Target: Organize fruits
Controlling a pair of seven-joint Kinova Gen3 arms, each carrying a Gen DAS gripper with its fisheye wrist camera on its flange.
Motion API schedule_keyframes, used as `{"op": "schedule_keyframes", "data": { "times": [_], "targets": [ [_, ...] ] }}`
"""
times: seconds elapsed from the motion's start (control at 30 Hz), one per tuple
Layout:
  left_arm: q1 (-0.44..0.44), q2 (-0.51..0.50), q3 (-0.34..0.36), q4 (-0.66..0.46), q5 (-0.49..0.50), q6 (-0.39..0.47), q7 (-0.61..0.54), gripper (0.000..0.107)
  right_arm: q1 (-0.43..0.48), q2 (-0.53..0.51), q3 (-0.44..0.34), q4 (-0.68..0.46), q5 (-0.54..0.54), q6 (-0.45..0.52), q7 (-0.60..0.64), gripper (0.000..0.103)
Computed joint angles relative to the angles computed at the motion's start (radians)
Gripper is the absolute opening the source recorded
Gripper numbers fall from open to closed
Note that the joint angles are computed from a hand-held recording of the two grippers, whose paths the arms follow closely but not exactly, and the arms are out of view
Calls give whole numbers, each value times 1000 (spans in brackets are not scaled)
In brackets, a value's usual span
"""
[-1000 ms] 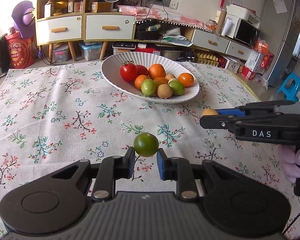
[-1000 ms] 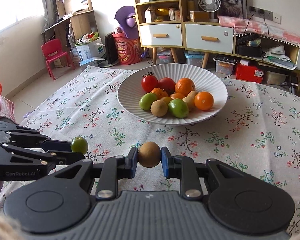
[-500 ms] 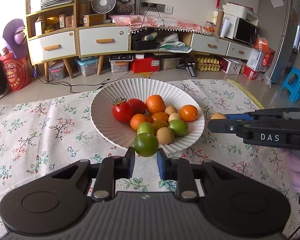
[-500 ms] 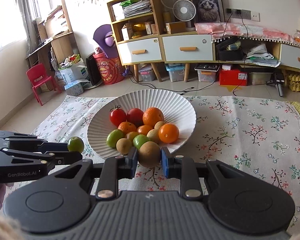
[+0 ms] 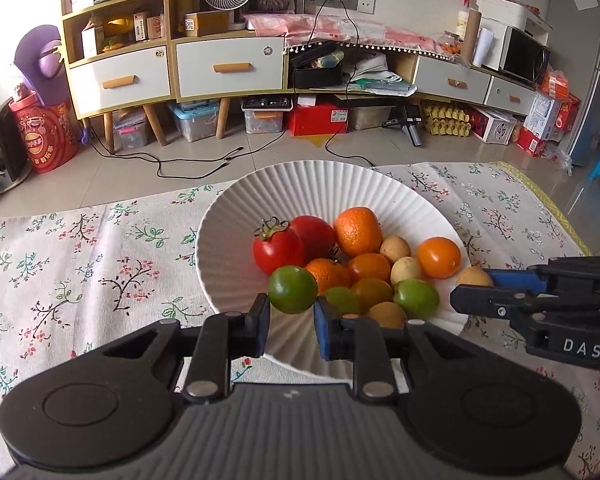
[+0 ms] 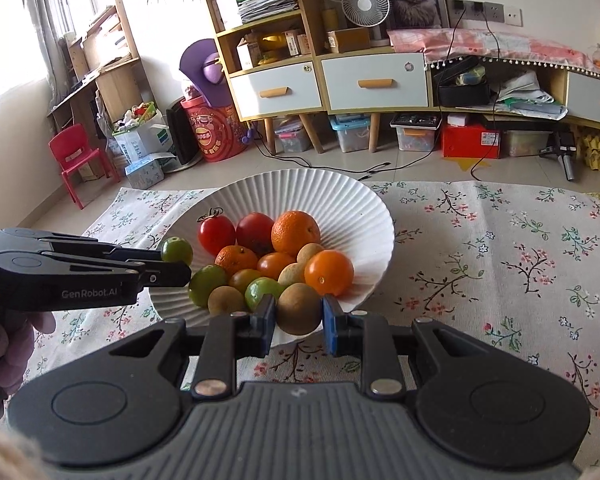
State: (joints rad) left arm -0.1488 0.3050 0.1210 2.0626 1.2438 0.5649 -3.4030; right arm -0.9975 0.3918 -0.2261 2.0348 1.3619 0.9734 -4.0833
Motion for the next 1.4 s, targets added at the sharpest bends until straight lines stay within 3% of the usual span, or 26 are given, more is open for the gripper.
{"op": "schedule_keyframes", "data": {
  "times": [0.23, 0.33, 0.43, 0.47, 0.57, 0.77, 1.0, 1.13, 1.4],
  "targets": [
    [-12, 11, 5, -3, 19, 10, 7, 19, 3, 4, 4, 12, 26, -7, -34, 25],
    [-30, 6, -6, 11, 52, 43, -16, 28, -1, -5, -4, 39, 73, 1, -116, 34],
    [-53, -11, -30, 32, 75, 99, -46, 42, -3, -14, -19, 36, 57, 28, -115, 38],
    [-54, -24, -39, 45, 85, 99, -62, 50, -4, -16, -22, 33, 44, 36, -108, 40],
    [-57, -62, -73, 86, 94, 102, -106, 60, -19, -21, -27, 11, -24, 76, -91, 52],
    [-71, -127, -128, 146, 51, 96, -74, 81, -71, -8, -23, -84, -193, 190, 44, 69],
    [-95, -243, -176, 225, -11, 81, -29, 91, -144, 28, -3, -228, -347, 328, 207, 84],
    [-102, -303, -206, 269, -21, 79, -24, 99, -168, 61, 9, -317, -443, 376, 274, 87],
    [-100, -355, -242, 276, -129, 72, 115, 99, -241, 123, 48, -429, -543, 440, 320, 95]
  ]
}}
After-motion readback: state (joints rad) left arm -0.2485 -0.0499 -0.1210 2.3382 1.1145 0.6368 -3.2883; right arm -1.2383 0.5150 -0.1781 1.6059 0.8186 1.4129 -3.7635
